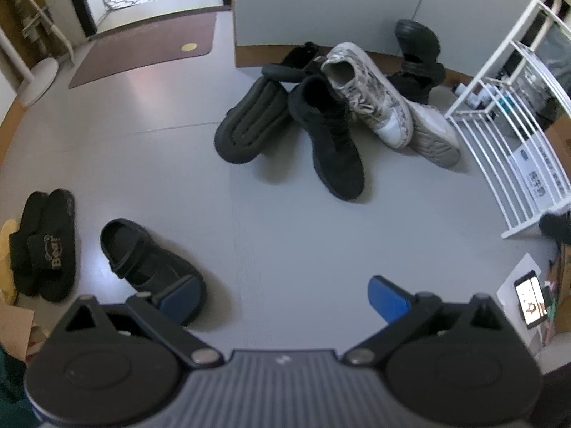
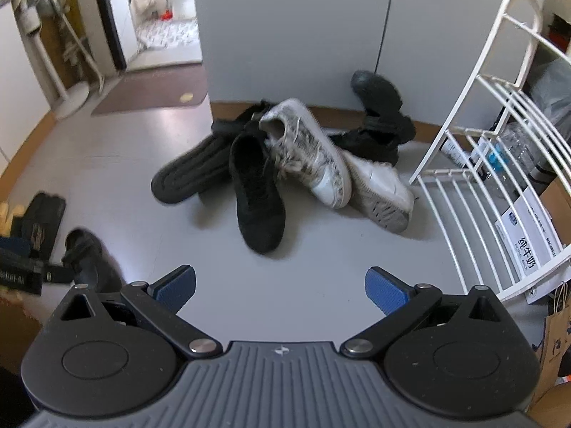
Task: Organize scattered shoes
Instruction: 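Move the left tool toward the black clog slipper on the floor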
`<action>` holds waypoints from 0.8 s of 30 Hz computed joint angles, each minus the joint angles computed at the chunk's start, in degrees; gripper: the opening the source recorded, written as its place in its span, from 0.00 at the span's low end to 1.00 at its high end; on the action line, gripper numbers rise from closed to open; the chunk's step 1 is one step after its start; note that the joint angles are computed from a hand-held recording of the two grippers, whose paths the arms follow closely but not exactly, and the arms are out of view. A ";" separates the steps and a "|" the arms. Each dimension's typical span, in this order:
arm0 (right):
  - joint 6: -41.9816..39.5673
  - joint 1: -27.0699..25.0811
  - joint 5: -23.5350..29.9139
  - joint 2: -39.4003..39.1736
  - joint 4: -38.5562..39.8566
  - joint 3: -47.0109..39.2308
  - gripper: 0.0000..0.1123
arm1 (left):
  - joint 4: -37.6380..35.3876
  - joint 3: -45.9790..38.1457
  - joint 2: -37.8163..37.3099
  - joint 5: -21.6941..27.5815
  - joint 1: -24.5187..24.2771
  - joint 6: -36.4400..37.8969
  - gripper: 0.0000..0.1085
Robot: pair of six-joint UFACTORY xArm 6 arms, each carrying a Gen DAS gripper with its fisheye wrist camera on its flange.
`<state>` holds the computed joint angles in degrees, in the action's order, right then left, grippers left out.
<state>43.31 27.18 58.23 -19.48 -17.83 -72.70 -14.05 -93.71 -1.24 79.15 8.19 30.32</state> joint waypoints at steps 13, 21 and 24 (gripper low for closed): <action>-1.38 -1.22 -2.05 0.36 4.81 0.11 0.92 | 1.21 0.84 0.18 -2.05 -0.21 -1.19 0.91; -0.61 -1.27 -2.40 -1.14 3.79 1.12 0.92 | 2.31 3.29 -1.77 -2.52 -0.76 -1.23 0.89; -0.59 -1.61 -1.98 -1.78 4.23 1.88 0.92 | 2.46 4.07 -2.60 -3.29 -0.84 -0.88 0.89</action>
